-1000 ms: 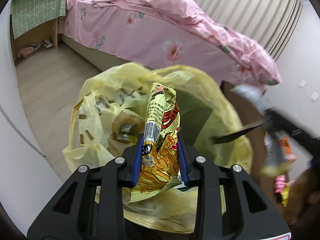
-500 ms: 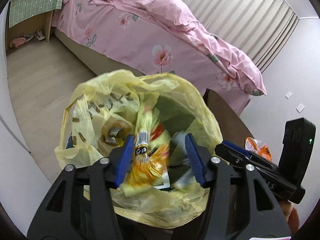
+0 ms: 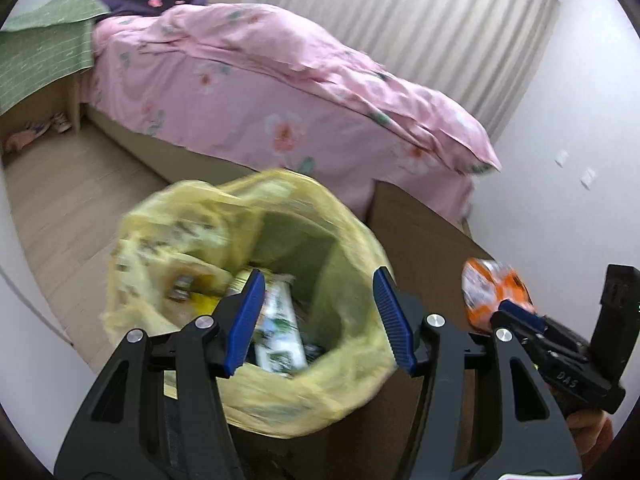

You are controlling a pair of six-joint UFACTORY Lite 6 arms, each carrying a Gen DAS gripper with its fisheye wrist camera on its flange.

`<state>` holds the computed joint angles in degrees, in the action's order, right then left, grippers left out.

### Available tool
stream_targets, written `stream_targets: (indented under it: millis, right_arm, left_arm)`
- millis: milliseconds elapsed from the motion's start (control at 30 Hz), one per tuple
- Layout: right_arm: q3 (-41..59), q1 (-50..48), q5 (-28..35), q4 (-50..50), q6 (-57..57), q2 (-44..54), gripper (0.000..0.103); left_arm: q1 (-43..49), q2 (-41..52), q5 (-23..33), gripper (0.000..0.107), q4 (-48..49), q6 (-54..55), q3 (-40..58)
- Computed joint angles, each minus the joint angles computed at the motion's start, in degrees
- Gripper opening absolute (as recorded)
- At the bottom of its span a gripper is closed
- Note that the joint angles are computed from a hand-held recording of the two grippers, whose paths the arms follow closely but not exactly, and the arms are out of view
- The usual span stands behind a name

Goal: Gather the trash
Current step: 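Move both grippers back over the table toward the orange bag and yellow wrapper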

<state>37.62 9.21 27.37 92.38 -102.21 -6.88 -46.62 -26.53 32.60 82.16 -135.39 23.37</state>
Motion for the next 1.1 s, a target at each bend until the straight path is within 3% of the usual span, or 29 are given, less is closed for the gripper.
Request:
stream_targets:
  millis: [233, 400, 600, 667, 800, 1000, 1100]
  right_arm:
    - [-12.5, -26.3, 8.0, -9.6, -6.5, -14.3, 0.043]
    - [-10.9, -48.0, 18.4, -13.6, -14.0, -5.3, 0.049]
    - [-8.9, -61.5, 22.8, -15.8, -20.9, 5.8, 0.049]
    - [-8.9, -63.5, 23.6, -16.5, -22.3, 7.1, 0.049]
    - [-9.8, -65.8, 24.1, -17.0, -25.4, 7.8, 0.049]
    - [-9.8, -67.6, 24.4, -17.9, -26.6, 8.4, 0.049]
    - [-9.1, -67.6, 24.5, -18.4, -26.2, 9.0, 0.049]
  left_arm:
    - [-8.4, 18.6, -4.8, 0.053, 10.0, -5.9, 13.0]
    - [-12.0, 30.6, -7.5, 0.053, 13.5, -4.0, 24.4]
    - [-11.1, 45.1, -10.5, 0.053, 11.0, 3.5, 40.6]
    - [-10.7, 50.1, -10.7, 0.053, 7.3, 9.8, 47.5]
    - [-8.2, 62.3, -15.2, 0.053, -9.0, 33.8, 65.2]
    - [-7.8, 83.8, -4.3, 0.053, -38.9, 69.8, 97.1]
    - [-7.1, 86.5, -2.3, 0.044, -44.7, 76.4, 101.6]
